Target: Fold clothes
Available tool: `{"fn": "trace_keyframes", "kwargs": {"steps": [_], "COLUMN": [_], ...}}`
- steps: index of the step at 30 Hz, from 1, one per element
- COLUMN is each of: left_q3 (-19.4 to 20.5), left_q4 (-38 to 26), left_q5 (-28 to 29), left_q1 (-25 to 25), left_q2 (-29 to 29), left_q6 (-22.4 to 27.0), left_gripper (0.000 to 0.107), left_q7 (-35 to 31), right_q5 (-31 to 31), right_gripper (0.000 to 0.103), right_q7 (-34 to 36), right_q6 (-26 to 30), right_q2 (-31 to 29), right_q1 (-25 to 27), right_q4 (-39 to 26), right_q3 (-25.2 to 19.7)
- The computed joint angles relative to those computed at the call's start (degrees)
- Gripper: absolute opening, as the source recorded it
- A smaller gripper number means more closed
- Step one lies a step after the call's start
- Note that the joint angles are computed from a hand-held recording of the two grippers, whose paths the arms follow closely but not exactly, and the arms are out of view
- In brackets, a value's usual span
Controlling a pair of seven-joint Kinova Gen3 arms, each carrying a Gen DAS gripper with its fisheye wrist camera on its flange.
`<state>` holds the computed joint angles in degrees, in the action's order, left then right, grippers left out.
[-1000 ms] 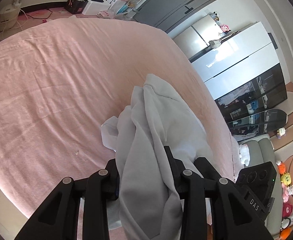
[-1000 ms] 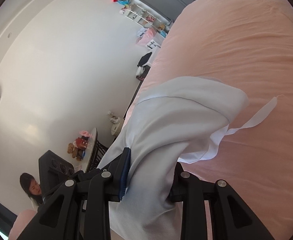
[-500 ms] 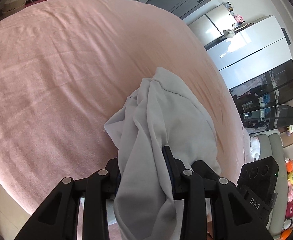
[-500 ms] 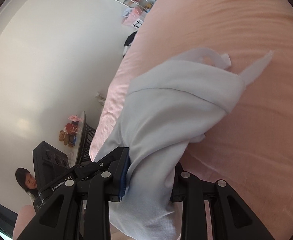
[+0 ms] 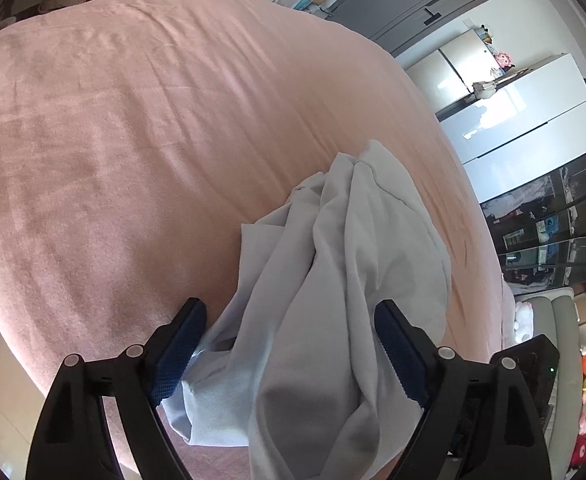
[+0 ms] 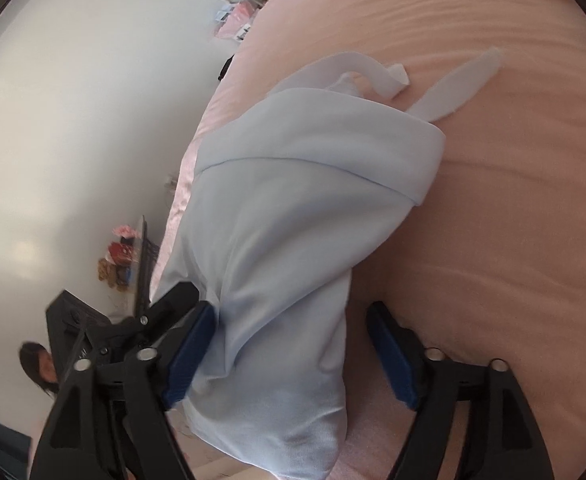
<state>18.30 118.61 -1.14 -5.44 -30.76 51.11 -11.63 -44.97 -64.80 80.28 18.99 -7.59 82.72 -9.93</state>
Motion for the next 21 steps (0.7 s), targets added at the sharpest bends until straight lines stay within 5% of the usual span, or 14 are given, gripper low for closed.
{"fn": "trace_keyframes", "kwargs": {"steps": [5, 12, 21], "left_q3": [4.2, 8.8, 18.8], "left_q4": [-4.7, -12.7, -25.9], "left_q5": [-3.1, -6.3, -9.1], "left_q1": [-3.1, -5.7, -8.5], "left_q2": [-1.0, -4.1, 0.7], "left_q6": [8.2, 17.3, 31.5], "left_gripper": [0.086, 0.086, 0.086], "left_q7": [3.6, 4.4, -0.5], "right_q5": [8.1, 8.7, 6.8], "right_gripper": [0.103, 0.103, 0.103], "right_q7": [-5.9, -5.4, -6.6], "right_q6": [-2.0, -0.2, 2.0], "right_q2": [-4.5, -9.6, -14.5], "right_q1": [-2.8, -1.2, -3.0], "right_q4": [-1.8, -4.7, -7.4], "right_q3": [1.7, 2.9, 3.1]}}
